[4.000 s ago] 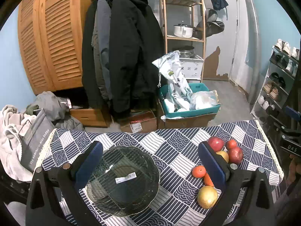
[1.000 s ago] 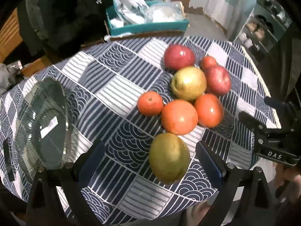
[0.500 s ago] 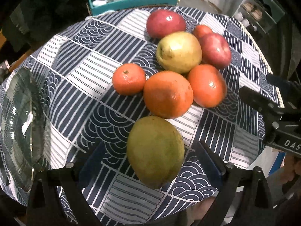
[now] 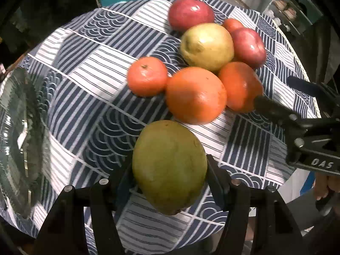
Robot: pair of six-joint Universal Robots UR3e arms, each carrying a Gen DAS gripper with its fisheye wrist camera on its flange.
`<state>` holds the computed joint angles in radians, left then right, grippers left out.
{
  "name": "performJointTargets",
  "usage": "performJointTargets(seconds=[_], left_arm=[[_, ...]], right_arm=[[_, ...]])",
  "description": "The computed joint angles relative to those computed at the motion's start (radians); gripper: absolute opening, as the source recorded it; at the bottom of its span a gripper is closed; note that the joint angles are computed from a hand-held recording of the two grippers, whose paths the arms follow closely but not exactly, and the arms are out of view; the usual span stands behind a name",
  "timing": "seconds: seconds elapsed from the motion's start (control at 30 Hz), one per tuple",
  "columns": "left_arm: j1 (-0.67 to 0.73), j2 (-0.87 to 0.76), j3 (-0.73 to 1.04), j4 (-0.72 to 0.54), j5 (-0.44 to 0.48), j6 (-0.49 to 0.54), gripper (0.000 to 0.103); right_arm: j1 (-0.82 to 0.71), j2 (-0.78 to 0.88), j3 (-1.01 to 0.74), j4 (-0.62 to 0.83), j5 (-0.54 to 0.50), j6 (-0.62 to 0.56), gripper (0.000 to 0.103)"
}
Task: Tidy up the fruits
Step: 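Reach the left gripper to the green mango and close on it while the right gripper approaches the large orange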
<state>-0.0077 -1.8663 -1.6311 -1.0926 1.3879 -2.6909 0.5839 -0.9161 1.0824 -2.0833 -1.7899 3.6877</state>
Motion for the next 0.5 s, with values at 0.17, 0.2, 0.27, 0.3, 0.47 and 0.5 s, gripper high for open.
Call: performJointTargets(seconds=[0.17, 0.2, 0.27, 0.3, 0.47, 0.5], left_arm=[[0.059, 0.010, 0.010, 0.011, -0.017, 0.015, 0.066], [0.067, 0.011, 0.011, 0.014, -0.016, 0.017, 0.066], [0.085, 0.016, 0.010, 0.017, -0.014, 0.021, 0.066], [0.093, 0.013, 0.016, 0.014, -0.013, 0.025, 0.066], [0.120, 0.002, 0.025, 0.017, -0.012, 0.037, 0.066], [0.115, -0.003, 0.027, 0.022, -0.010, 0.032, 0.066]], right_arm=[[-0.005, 0.084, -0.093, 0.024, 0.037, -0.071, 0.096], [-0.007, 0.093, -0.102, 0.027, 0.042, -0.076, 0.095], [-0.015, 0.118, -0.119, 0.026, 0.059, -0.095, 0.094], [-0.020, 0.124, -0.120, 0.017, 0.072, -0.104, 0.093], [-0.041, 0.139, -0.108, -0.017, 0.111, -0.131, 0.090], [-0.045, 0.134, -0.099, -0.026, 0.119, -0.133, 0.090]])
